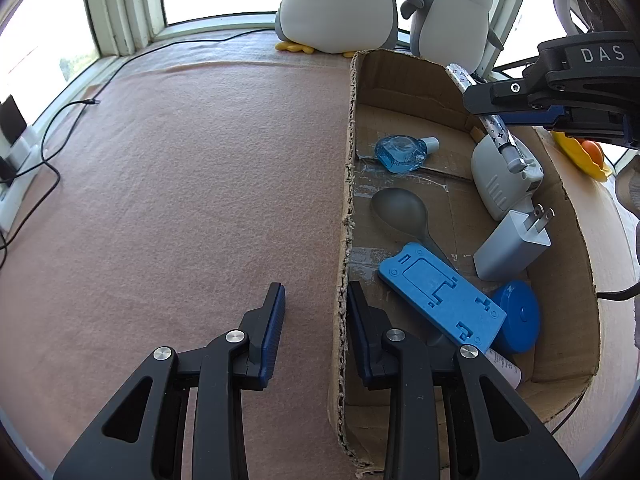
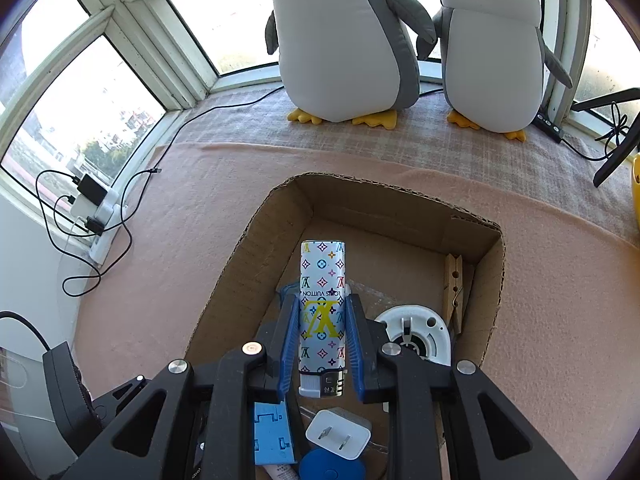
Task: Organize rigid objects
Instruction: 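Carry the patterned lighter with the right tool into the box and release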
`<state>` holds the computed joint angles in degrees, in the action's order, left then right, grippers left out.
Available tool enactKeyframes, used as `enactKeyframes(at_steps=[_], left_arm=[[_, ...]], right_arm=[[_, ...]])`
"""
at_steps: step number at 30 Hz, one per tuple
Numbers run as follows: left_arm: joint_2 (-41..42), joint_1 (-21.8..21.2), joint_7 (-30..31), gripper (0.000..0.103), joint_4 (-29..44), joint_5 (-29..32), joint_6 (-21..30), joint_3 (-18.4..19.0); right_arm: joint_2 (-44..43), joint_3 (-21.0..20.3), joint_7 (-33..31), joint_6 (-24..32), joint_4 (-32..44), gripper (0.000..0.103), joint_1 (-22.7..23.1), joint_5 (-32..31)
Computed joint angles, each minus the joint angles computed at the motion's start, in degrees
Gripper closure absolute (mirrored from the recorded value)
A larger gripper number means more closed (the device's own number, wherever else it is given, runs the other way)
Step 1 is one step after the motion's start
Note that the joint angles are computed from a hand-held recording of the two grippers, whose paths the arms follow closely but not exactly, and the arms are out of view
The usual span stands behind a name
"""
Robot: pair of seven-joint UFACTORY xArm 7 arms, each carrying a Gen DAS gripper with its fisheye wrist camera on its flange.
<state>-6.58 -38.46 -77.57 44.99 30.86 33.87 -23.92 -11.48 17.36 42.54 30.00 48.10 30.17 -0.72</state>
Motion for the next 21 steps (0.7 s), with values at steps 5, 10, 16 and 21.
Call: enactKeyframes(at_steps=[5, 10, 16, 21], left_arm=[[-0.1, 0.0, 0.0, 0.073, -0.1, 0.0, 0.0, 0.0], [-0.1, 0.0, 0.0, 0.073, -0.1, 0.0, -0.1, 0.0], [-0.1, 0.0, -0.1, 0.073, -0.1, 0.1, -0.1, 0.0], [0.0, 0.0, 0.0, 0.073, 0.0, 0.1, 0.0, 0.0]], right_arm=[[0.2, -0.2, -0.6, -0.1, -0.1, 0.082, 0.3, 0.9], [0.0, -0.2, -1.1, -0.2, -0.1, 0.082, 0.4, 1.0], [-1.4, -0.1, -1.5, 0.3, -0.5, 0.082, 0.5, 1.2], [-5.0, 0.1, -1.4, 1.8, -1.8, 0.082, 0.4, 1.1]])
